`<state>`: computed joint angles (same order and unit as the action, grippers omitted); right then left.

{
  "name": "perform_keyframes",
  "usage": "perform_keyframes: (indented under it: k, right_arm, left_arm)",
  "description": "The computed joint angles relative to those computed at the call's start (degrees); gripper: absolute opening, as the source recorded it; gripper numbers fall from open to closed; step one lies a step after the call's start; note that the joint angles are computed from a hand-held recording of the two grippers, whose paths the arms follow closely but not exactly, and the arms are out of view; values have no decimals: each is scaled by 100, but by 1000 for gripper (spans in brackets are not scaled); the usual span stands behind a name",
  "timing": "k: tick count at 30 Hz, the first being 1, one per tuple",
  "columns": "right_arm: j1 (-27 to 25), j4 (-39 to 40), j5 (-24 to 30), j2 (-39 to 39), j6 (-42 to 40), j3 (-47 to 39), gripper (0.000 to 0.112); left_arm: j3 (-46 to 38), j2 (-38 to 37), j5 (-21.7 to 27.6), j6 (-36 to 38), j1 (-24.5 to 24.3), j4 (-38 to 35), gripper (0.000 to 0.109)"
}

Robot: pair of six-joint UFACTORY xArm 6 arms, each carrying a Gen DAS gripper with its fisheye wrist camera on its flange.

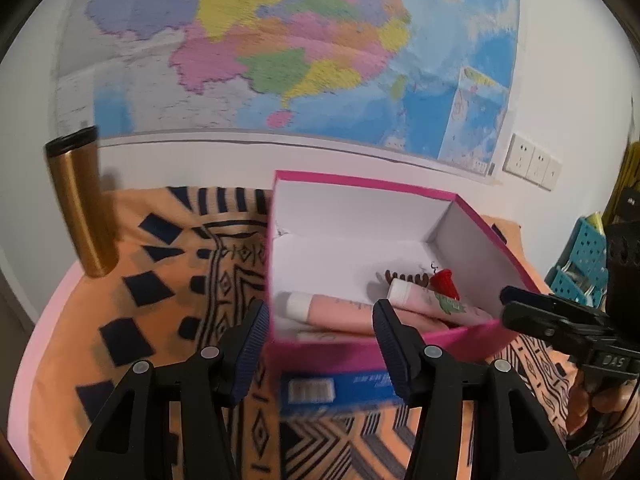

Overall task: Organize rigid objects
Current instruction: 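Move the right tool to the blue ANTINE medicine box on the bed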

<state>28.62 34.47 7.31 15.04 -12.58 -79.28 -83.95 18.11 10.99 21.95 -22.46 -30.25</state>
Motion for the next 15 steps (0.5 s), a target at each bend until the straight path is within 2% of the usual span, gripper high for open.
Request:
perform_keyframes:
  k: [2, 5, 11, 15]
  right_arm:
    - [171, 877, -63, -152, -891, 123, 59]
    - [310, 1777, 205, -193, -1769, 104, 59]
    - [359, 1757, 643, 232, -1449, -94, 59]
    - [385, 1509, 707, 503, -1153, -268, 59]
  left_arm:
    - [210, -156, 20, 473, 20, -533, 55]
    - [477, -271, 0, 673, 51, -716, 55]
    - [601, -132, 331, 456, 141, -434, 55]
    - [454, 37, 555, 738, 171, -763, 55]
